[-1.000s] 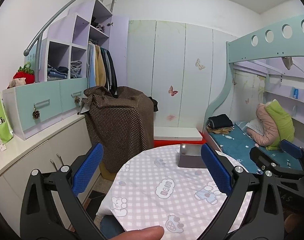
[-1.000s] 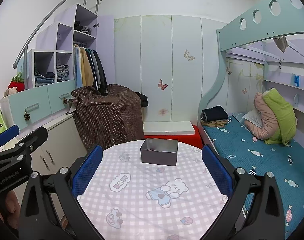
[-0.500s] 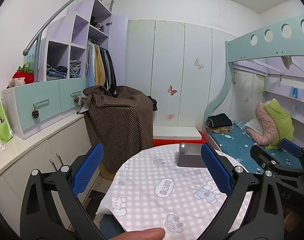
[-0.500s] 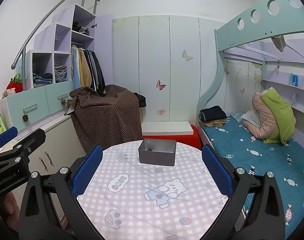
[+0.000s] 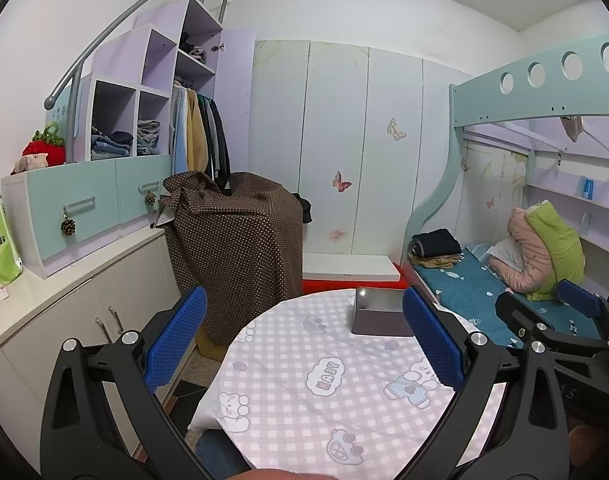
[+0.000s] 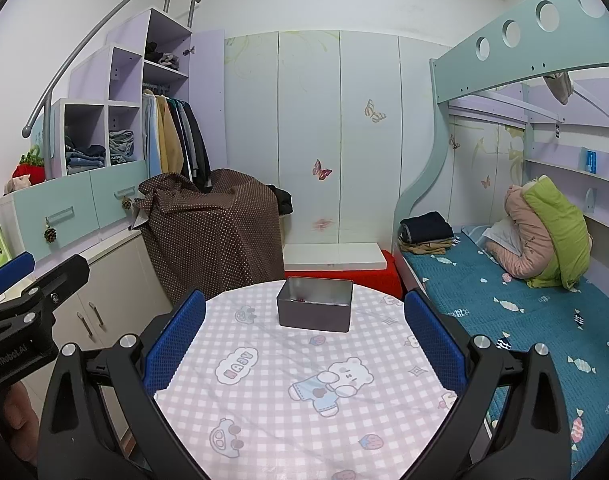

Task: Organize jewelry

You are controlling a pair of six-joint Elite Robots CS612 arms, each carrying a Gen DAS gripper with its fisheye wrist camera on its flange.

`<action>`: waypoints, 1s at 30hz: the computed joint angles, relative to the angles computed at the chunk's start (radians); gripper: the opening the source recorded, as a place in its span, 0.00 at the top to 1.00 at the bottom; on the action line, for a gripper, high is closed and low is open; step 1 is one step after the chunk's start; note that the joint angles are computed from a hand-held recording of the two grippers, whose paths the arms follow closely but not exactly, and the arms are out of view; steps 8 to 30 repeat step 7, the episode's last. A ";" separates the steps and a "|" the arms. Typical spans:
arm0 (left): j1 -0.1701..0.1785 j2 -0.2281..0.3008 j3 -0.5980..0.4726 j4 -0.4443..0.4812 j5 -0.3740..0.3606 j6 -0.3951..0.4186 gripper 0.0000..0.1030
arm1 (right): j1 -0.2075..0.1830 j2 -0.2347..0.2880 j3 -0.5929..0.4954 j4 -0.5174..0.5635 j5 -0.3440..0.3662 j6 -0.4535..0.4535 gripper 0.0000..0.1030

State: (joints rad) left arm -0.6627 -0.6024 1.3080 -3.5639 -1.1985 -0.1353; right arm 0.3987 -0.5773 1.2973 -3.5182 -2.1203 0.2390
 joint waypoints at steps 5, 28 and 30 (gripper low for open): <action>-0.002 -0.002 0.001 0.006 0.006 0.004 0.05 | -0.001 0.000 0.001 0.000 0.001 -0.001 0.07; -0.003 -0.002 0.001 0.006 0.008 0.003 0.05 | -0.001 0.000 0.001 -0.001 0.000 -0.002 0.07; -0.003 -0.002 0.001 0.006 0.008 0.003 0.05 | -0.001 0.000 0.001 -0.001 0.000 -0.002 0.07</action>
